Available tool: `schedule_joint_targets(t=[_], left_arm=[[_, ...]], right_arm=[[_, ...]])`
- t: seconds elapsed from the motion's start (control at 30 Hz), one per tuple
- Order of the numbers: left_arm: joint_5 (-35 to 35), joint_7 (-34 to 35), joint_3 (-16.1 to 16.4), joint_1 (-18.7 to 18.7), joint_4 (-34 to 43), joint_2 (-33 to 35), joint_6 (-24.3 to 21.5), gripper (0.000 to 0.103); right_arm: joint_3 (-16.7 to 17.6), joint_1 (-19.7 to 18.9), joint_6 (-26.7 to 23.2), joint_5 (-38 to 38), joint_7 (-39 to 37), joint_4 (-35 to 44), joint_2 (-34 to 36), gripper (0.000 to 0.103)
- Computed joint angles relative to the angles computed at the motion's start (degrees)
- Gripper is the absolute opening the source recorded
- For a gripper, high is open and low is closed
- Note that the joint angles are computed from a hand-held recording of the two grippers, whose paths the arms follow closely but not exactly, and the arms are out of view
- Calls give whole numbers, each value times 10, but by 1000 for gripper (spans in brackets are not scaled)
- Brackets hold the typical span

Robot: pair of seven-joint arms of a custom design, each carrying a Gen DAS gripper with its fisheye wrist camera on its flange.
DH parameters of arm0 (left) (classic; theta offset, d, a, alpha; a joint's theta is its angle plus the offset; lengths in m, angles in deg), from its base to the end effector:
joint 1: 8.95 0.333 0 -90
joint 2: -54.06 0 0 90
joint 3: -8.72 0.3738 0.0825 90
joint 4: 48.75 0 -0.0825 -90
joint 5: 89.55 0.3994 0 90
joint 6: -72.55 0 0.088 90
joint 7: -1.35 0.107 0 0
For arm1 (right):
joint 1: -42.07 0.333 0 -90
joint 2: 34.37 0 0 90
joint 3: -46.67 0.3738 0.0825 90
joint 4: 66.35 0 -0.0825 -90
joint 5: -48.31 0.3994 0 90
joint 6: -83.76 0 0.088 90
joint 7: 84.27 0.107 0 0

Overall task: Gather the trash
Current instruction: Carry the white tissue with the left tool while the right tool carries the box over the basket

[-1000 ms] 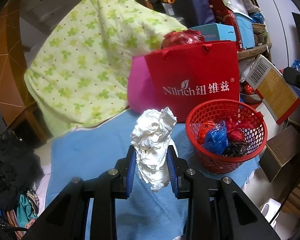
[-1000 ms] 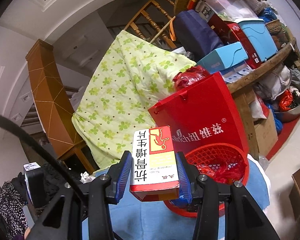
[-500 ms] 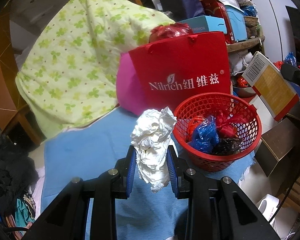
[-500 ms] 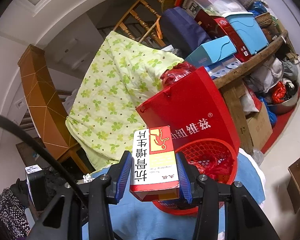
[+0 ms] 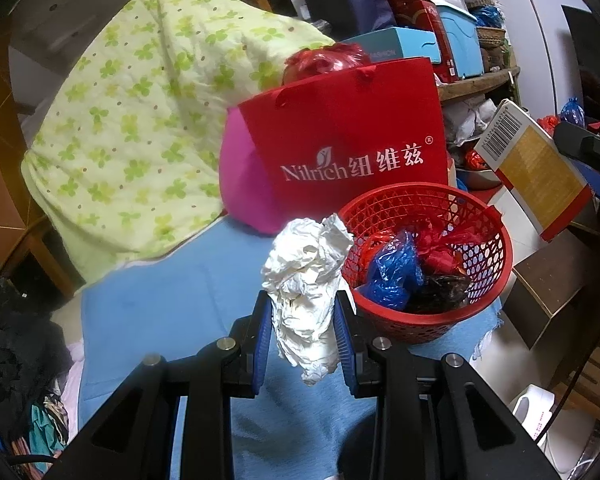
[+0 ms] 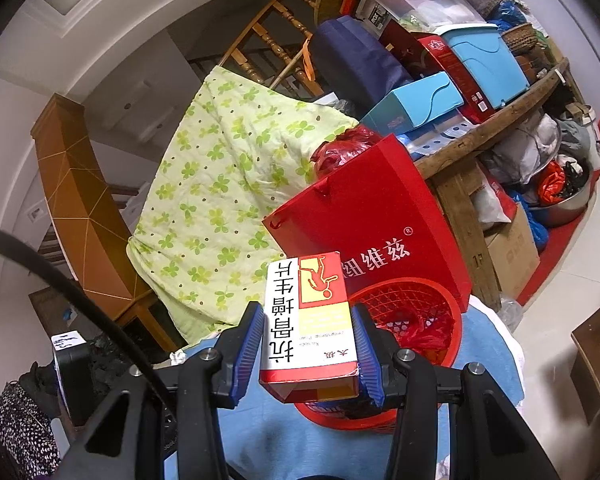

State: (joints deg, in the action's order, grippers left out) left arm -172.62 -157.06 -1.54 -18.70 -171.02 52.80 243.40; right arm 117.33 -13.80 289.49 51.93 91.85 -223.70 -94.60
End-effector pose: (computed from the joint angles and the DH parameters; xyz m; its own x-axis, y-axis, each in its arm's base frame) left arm 0.5553 -0.1292 0.5191 -0.6458 -0.6860 -0.3351 -0.2159 0.5851 -0.7817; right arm 0.3781 0.1954 0.4847 -0.2171 -0.8043 -0.5531 0.0357 0.5597 -0.8279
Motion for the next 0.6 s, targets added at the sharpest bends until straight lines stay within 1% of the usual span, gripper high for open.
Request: schedule_joint_targets(t=[0.2, 0.6], left_arm=[[3, -1, -5, -5, 2, 2, 2, 32], [66, -63, -11, -11, 0, 11, 0, 32]], right_arm=[[-2, 3, 0, 4, 3, -8, 0, 48], [-10, 10, 0, 12, 14, -28, -1, 48]])
